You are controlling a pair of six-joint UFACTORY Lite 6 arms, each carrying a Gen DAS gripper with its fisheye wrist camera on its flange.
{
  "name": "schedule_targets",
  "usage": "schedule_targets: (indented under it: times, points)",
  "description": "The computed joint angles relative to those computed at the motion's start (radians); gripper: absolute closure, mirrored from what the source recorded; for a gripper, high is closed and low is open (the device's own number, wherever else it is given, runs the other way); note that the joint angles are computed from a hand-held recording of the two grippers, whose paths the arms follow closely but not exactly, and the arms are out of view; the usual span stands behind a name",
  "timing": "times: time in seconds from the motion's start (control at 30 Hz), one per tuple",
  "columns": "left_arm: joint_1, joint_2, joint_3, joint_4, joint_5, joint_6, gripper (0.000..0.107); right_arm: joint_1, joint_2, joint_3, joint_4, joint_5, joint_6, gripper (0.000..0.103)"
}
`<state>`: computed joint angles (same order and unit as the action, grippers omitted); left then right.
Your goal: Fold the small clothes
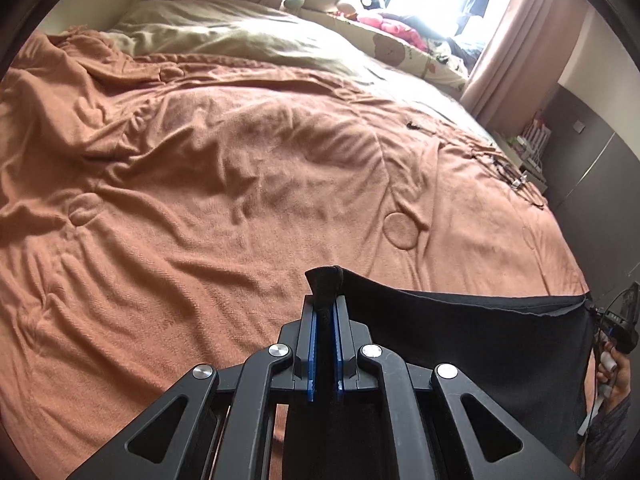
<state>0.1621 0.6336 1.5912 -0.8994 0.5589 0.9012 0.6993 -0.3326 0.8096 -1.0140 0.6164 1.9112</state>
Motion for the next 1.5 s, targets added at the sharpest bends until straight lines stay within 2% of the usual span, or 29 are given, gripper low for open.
schedule_targets:
  times: [0.23,0.4,0.47,0.53,0.57,0.6,0.63,0.67,0.7,0.73,0.93,1.13,1.37,1.5]
  points:
    - [-0.040,0.178,0.116,0.118,-0.061,-0.147,0.100,-0.112,0.125,0.032,0.061,-0.107,-0.073,0.102]
    - [-0.057,0.242,0.146,0.185,-0.091,-0.213,0.100,-0.091,0.187,0.090,0.067,-0.066,-0.081,0.102]
    - [-0.062,0.240,0.141,0.176,-0.103,-0.209,0.099,-0.079,0.203,0.133,0.125,-0.041,-0.141,0.101]
    - [-0.072,0.240,0.150,0.247,-0.092,-0.281,0.096,-0.089,0.199,0.156,0.173,-0.032,-0.190,0.099]
    - [-0.074,0.238,0.149,0.272,-0.090,-0.308,0.092,-0.082,0.178,0.151,0.180,-0.007,-0.200,0.094]
    - [-0.077,0.227,0.140,0.309,-0.091,-0.352,0.083,-0.064,0.165,0.155,0.177,0.025,-0.196,0.077]
    - [-0.077,0.214,0.127,0.319,-0.092,-0.369,0.078,-0.041,0.145,0.149,0.164,0.043,-0.175,0.065]
    - [-0.071,0.187,0.094,0.296,-0.096,-0.355,0.061,-0.015,0.122,0.137,0.144,0.060,-0.146,0.043]
    - [-0.065,0.147,0.042,0.249,-0.108,-0.316,0.047,0.021,0.099,0.128,0.123,0.091,-0.113,0.037]
    - [-0.061,0.098,-0.019,0.197,-0.126,-0.263,0.044,0.059,0.083,0.129,0.116,0.129,-0.097,0.037]
    - [-0.058,-0.105,-0.255,0.082,-0.120,-0.147,0.044,0.212,0.008,0.106,0.147,0.247,-0.018,0.037]
    - [-0.037,-0.345,-0.516,-0.003,-0.102,-0.027,0.044,0.460,-0.099,0.062,0.180,0.468,0.090,0.037]
    - [0.045,-0.616,-0.814,-0.054,-0.070,0.080,0.044,0.750,-0.043,0.161,0.244,0.728,0.208,0.037]
    - [0.133,-0.792,-0.985,-0.049,-0.008,0.133,0.044,0.930,0.023,0.252,0.267,0.867,0.310,0.037]
